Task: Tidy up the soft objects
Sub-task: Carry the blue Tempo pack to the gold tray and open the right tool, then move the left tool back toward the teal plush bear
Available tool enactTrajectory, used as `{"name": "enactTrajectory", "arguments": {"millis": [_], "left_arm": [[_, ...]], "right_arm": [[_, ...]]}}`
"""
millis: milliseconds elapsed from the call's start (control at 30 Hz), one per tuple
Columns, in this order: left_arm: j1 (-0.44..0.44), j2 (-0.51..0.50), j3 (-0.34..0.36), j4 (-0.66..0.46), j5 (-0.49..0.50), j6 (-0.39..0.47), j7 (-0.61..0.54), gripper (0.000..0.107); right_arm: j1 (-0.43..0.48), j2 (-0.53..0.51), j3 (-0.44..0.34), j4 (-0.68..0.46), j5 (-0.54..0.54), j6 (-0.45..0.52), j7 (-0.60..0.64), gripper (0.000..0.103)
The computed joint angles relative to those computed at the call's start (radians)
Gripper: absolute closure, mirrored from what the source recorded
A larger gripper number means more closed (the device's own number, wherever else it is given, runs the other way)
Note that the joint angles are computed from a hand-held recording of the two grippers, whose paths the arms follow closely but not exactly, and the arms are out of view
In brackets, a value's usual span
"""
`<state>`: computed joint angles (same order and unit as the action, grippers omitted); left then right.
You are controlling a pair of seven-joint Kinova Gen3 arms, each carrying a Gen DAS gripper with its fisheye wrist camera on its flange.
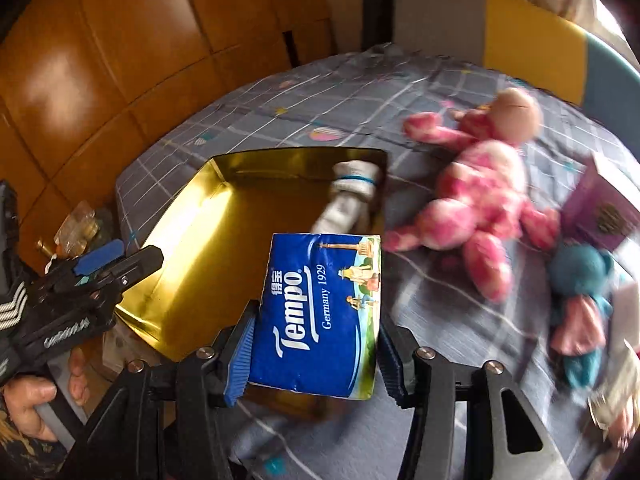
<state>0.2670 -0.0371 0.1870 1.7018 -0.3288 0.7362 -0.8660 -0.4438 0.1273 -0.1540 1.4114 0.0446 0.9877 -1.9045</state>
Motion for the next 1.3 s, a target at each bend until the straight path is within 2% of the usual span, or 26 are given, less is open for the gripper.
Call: {"name": "enactTrajectory", "arguments": {"millis": [200, 300, 400, 533, 667, 867, 1100, 1300], "left_arm": [[-0.015, 0.005, -0.016, 0.002, 0.024, -0.005, -0.019, 0.025], [-0.016, 0.013, -0.019, 0.002, 0.043, -0.006, -0.043, 0.025], [-0.010, 0.021, -0.015, -0.003, 0.034, 0.004, -0.037, 0.024], [0.001, 0.025, -0.012, -0.001, 0.023, 0.006, -0.032, 0.022], [0.013, 0.024, -0.007, -0.001, 0.010, 0.005, -0.028, 0.022], [0.029, 0.019, 0.002, -0.004, -0.003, 0.009, -0.026, 0.022], [0.052, 0.010, 0.022, -0.007, -0.020, 0.010, -0.035, 0.022], [0.078, 0.016, 0.040, -0.022, -0.040, 0.025, -0.043, 0.022]], "right_arm": [[-0.042, 0.160, 0.012, -0.161, 0.033, 0.111, 0.019, 0.049], [-0.066, 0.189, 0.031, -0.177, 0.057, 0.131, -0.004, 0.048], [-0.059, 0.188, 0.033, -0.158, 0.036, 0.113, -0.011, 0.045], [-0.040, 0.154, 0.029, -0.102, 0.012, 0.059, -0.002, 0.038], [-0.048, 0.110, 0.033, -0.044, 0.039, -0.003, -0.044, 0.037], [-0.071, 0.029, 0.032, 0.037, 0.139, -0.071, -0.159, 0.037], [-0.085, -0.062, -0.001, 0.112, 0.301, -0.071, -0.302, 0.037], [-0.054, -0.132, -0.033, 0.180, 0.359, -0.071, -0.378, 0.037]]}}
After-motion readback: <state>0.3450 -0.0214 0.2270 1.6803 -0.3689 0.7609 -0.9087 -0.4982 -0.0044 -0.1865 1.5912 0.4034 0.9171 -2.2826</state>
